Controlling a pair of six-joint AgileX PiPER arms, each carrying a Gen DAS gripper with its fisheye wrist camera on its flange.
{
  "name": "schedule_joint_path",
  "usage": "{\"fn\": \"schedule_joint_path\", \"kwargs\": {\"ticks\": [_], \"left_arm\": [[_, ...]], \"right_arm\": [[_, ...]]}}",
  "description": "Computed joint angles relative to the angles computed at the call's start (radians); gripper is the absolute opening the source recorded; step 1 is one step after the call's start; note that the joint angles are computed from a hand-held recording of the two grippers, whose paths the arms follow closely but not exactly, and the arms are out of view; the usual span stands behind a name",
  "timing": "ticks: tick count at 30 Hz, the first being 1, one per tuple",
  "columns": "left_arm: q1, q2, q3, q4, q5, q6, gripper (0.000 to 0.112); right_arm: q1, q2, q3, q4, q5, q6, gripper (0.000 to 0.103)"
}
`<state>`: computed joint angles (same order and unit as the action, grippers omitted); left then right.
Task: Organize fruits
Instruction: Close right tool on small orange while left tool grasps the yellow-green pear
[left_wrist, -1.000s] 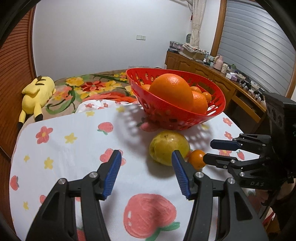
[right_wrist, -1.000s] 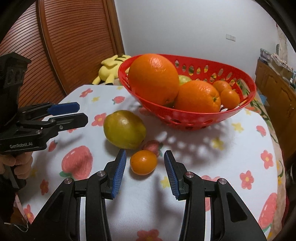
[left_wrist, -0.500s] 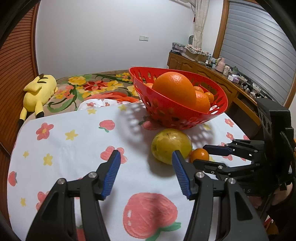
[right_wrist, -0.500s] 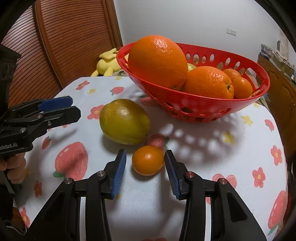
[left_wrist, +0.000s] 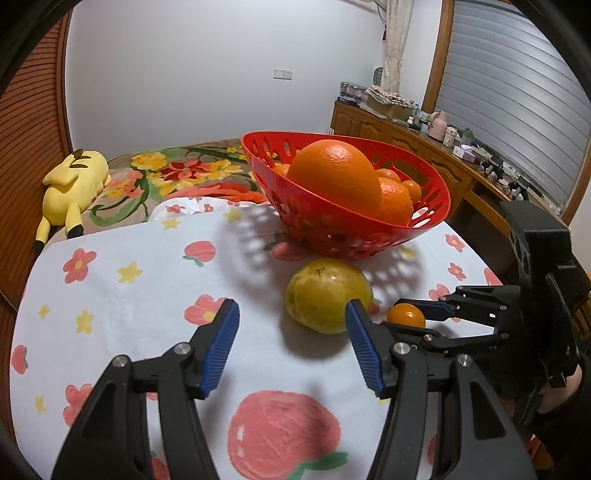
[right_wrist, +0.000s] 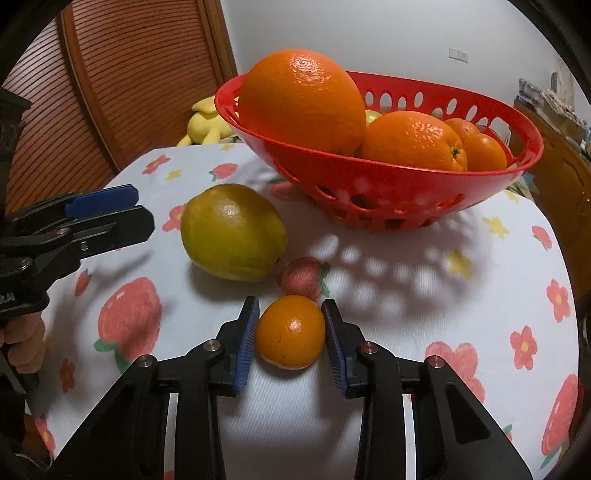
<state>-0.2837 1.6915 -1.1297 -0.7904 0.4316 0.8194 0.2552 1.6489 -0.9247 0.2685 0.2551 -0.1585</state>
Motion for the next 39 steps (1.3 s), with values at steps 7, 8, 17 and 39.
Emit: {"fn": "schedule_joint_path", "kwargs": {"ticks": [7, 8, 17, 39], "left_arm": [[-0.040, 0.021, -0.033, 0.065, -0.008, -0.070, 0.061], [-0.044, 0.026, -0.040, 0.072, -0.007, -0.077, 0.062], [-0.093, 0.085, -0.114, 0.174, 0.002, -0.200, 0.063], [-0.118, 0.186, -0.210, 0.238, 0.054, -0.275, 0.069]], "right_arm": [[-0.030, -0.064, 0.069, 0.048, -0.016, -0.057, 0.034], [-0.034, -0.075, 0.083, 0.044, -0.021, -0.054, 0.034], [-0.050, -0.112, 0.144, -0.016, -0.053, -0.022, 0.034], [-0.064, -0.116, 0.154, 0.066, -0.057, -0.107, 0.034]]}}
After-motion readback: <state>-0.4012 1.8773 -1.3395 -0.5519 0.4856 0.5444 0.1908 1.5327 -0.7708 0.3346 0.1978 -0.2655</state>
